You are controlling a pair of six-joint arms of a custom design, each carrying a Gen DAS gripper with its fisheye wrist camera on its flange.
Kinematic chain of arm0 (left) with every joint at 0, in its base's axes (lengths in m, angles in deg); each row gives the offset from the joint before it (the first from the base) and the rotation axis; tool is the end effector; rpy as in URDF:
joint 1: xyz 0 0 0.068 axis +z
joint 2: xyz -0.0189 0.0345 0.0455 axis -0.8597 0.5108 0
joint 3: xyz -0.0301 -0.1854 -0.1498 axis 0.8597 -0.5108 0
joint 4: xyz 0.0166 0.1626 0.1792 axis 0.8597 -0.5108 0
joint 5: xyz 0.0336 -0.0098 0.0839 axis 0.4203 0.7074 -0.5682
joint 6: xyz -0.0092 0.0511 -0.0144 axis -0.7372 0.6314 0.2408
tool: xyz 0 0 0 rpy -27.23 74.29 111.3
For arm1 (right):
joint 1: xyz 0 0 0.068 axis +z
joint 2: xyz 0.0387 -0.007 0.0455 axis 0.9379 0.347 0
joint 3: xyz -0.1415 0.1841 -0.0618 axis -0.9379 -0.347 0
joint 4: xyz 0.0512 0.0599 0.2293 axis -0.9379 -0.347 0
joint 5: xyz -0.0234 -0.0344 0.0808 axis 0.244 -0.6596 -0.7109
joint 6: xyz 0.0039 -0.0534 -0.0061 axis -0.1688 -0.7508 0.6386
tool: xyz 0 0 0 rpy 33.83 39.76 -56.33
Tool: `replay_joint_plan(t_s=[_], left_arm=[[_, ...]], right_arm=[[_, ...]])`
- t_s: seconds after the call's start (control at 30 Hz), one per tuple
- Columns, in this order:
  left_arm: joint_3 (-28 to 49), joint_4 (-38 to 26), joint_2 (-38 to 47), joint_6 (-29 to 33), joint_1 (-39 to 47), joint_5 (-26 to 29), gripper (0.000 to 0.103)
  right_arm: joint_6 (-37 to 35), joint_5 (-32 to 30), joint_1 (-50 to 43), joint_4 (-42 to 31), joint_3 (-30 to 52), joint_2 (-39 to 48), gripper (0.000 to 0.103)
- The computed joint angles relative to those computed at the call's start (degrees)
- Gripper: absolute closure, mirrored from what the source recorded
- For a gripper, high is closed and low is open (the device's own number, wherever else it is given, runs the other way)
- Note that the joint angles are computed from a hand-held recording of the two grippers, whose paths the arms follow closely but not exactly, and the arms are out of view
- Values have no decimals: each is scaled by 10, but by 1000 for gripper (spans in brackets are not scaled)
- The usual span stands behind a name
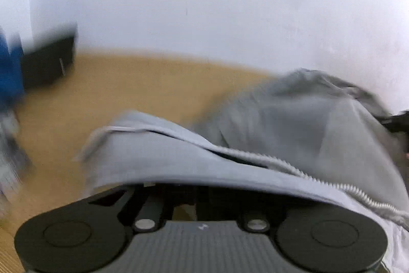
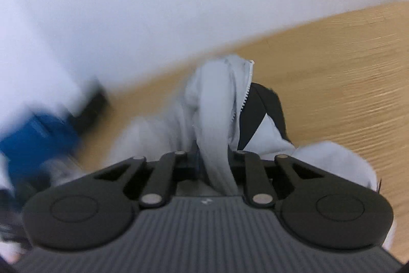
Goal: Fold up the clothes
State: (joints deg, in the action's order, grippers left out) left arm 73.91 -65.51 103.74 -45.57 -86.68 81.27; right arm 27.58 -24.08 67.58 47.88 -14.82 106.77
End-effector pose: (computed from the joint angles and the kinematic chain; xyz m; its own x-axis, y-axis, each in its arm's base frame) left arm 0.1907 -0.1047 0.3304 -0.5579 0.3138 -0.7683 0.5658 0.8211 -0.0755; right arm 0.3358 -0.0129 0.2031 -0.3478 0.6407 -0.6845 0.3410 0.7665 0.5442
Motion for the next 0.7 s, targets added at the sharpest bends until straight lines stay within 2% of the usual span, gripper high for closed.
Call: replay_joint_plan(t_s=[0.03,0.1,0.13,0.2,0.27,0.37,0.43,0.47,0.5,0.53,0.57,0.6,0.63,0.67,0.7], left_arm=[[29,-18,-10,12,9,11,94],[106,-63,-15,29,24,34,94],[144,-76,-17,38,18,26,94],[230,-96,-3,59,2,6,94],[357,-140,46,77,-14,-18,92],[571,-209,163,132,-61,-114,85],[656,-224,233,185,-90,-184,78],[655,-222,249,205,-103,-226,63],[626,-215,240,221,-116,-266,56],[568,-209,202,237,-119,-285,48],[496,-194,152,254,-124,-302,46],[424,-187,95,268,-118,-296,42],[352,-192,28,292,-100,-270,31],[285,-209,-44,314,-62,-223,26],[228,-232,-116,356,3,-151,26]], right_arm=[[19,4,7,27,-36,-49,85],[20,30,26,32,-60,-132,85],[18,44,37,30,-66,-170,85],[5,72,52,16,-47,-225,86],[-22,123,66,-18,1,-254,86],[-76,225,85,-74,100,-246,86],[-121,314,87,-107,179,-185,82],[-146,337,76,-135,227,-136,79],[-171,361,65,-166,281,-83,67],[-199,372,52,-219,337,-30,61],[-221,390,45,-253,365,7,61],[-224,415,53,-277,363,14,62],[-239,437,61,-267,333,8,62],[-237,459,79,-241,274,-26,61],[-231,472,103,-214,202,-75,58]])
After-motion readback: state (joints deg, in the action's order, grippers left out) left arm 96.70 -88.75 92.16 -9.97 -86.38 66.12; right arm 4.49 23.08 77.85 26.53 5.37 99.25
